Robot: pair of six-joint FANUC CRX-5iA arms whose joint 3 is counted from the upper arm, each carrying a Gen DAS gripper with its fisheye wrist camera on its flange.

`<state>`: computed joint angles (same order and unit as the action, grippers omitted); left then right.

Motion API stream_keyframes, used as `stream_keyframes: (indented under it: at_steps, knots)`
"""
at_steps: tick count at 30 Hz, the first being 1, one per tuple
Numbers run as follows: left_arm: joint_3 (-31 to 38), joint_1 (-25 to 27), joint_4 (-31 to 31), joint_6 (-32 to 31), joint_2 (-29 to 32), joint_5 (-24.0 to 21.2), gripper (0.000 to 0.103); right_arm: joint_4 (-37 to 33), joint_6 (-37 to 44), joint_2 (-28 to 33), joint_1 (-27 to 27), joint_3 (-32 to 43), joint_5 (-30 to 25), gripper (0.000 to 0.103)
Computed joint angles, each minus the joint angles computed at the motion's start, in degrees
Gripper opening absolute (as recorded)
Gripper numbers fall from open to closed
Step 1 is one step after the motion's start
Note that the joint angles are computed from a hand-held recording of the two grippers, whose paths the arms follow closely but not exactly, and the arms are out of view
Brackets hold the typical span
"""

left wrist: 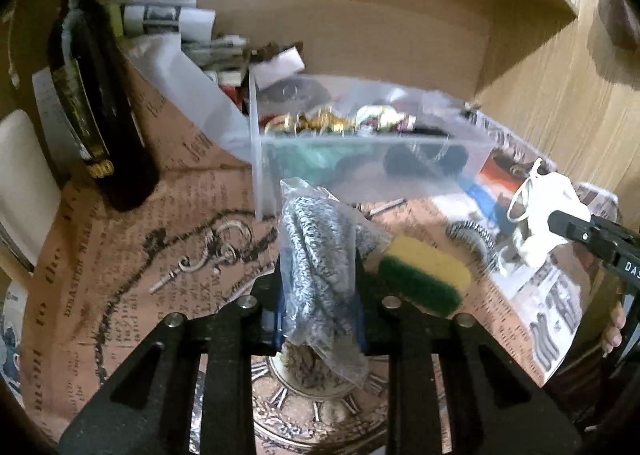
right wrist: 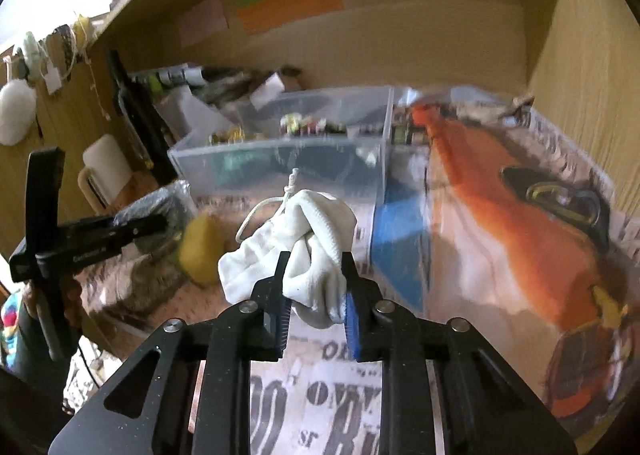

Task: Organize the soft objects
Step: 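Carry both items into the clear box and open both tools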

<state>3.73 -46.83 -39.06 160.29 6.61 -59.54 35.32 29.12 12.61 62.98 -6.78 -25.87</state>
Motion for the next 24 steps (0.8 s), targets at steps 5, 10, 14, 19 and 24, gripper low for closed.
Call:
stream_keyframes:
  at_steps: [5,10,14,19,24]
  knots:
    - [1.6,-1.9,-4.3,1.8,-1.1,-1.6,0.025,9.3,-7.8,-0.9,-1.4,-2.1,4.1,0.02]
    - [3.5,-1.4,-7.0,1.7,-1.2,-1.2,0.025,19.6,-16.0,-0.5,-3.6,-2.7,7.8,0.02]
    - [5.4,-0.3,-8.2,0.6,-0.4,-0.6,0.025,26.1,-20.6,0.6,-5.4,-1.6,9.6,0.02]
    - [7.7,2.7,-7.2,-2.4,1.0,1.8,0.025,27.9,-20.4,3.1,-6.7,1.8,11.0,0.02]
    - [10.5,4.9,-7.2,-2.9,3.3,1.5,0.025,20.2,-12.0,6.4,-6.1,7.1,10.2,0.02]
